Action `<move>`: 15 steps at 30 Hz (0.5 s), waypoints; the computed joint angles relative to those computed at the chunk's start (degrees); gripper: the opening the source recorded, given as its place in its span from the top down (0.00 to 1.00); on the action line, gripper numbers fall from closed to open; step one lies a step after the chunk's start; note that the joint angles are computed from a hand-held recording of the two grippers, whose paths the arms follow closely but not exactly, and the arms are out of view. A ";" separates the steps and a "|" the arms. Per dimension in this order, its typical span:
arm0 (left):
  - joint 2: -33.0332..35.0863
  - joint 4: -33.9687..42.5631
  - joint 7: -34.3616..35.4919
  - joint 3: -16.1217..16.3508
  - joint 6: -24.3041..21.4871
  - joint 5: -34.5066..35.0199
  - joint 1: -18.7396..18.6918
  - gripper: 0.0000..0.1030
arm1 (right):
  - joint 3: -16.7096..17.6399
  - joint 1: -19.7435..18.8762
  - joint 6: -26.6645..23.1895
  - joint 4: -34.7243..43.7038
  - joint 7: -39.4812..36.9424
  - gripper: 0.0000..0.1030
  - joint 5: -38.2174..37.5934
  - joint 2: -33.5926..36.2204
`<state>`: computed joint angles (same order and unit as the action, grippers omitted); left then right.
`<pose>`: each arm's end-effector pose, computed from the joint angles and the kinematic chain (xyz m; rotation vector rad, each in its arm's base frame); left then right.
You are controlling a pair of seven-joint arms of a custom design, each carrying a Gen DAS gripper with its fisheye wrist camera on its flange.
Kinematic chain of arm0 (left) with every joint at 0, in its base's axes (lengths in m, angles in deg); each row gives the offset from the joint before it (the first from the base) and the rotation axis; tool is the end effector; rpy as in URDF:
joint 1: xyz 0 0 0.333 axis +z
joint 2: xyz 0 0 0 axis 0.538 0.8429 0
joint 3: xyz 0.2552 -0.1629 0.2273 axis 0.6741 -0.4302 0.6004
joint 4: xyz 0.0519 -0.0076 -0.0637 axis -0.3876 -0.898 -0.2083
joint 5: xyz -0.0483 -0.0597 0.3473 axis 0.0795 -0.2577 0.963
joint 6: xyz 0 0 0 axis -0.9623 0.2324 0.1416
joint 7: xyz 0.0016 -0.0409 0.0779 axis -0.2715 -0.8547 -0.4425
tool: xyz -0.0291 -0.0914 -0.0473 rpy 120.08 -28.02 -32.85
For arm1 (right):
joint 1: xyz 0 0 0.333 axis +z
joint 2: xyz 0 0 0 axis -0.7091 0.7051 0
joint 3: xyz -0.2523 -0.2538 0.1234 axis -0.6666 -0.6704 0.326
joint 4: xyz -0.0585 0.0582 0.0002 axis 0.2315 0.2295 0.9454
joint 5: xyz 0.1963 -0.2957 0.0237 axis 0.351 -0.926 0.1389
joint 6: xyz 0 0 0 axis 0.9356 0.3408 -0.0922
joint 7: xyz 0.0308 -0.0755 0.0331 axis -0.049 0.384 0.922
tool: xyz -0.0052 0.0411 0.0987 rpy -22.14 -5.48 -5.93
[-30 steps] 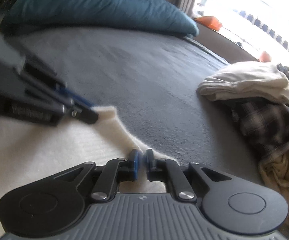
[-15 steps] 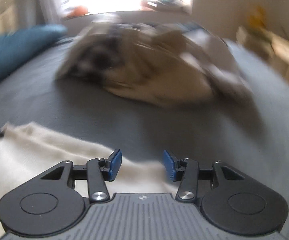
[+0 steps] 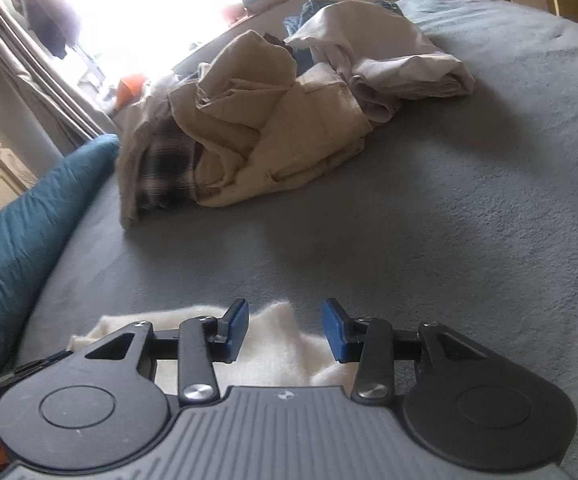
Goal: Fold clothes
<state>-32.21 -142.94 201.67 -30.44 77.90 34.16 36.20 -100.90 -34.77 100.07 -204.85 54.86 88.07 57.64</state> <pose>0.6697 -0.0849 0.4986 -1.2702 2.3342 -1.0984 0.4573 -0.0274 0.5693 -1.0201 2.0918 -0.4146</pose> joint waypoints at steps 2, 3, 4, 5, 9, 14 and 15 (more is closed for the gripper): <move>0.02 0.00 0.21 -0.07 0.01 -0.07 0.06 0.88 | -1.29 1.76 -0.82 -0.09 -1.43 0.58 1.52 -0.52; 0.03 0.00 0.29 -0.10 0.01 -0.13 0.09 0.88 | -1.57 2.28 -1.29 -0.26 -2.15 0.58 1.97 -0.88; 0.05 0.00 0.36 -0.13 0.02 -0.19 0.11 0.88 | -1.77 2.73 -1.78 -0.43 -2.87 0.58 2.37 -1.24; 0.04 0.00 0.36 -0.12 0.02 -0.20 0.10 0.88 | -2.34 3.57 -2.48 -0.24 -3.93 0.58 3.14 -1.20; 0.12 0.05 0.64 -0.20 0.08 -0.39 0.15 0.88 | 0.99 0.29 -7.89 1.21 -3.45 0.59 0.70 -0.37; 0.07 -0.11 1.11 -0.31 0.31 -0.85 0.23 0.88 | 4.26 -3.07 -8.20 1.50 0.35 0.59 -1.96 0.87; -0.03 -0.29 1.34 -0.45 0.63 -1.26 0.28 0.88 | 5.31 -4.17 -8.05 1.49 1.81 0.62 -3.69 0.92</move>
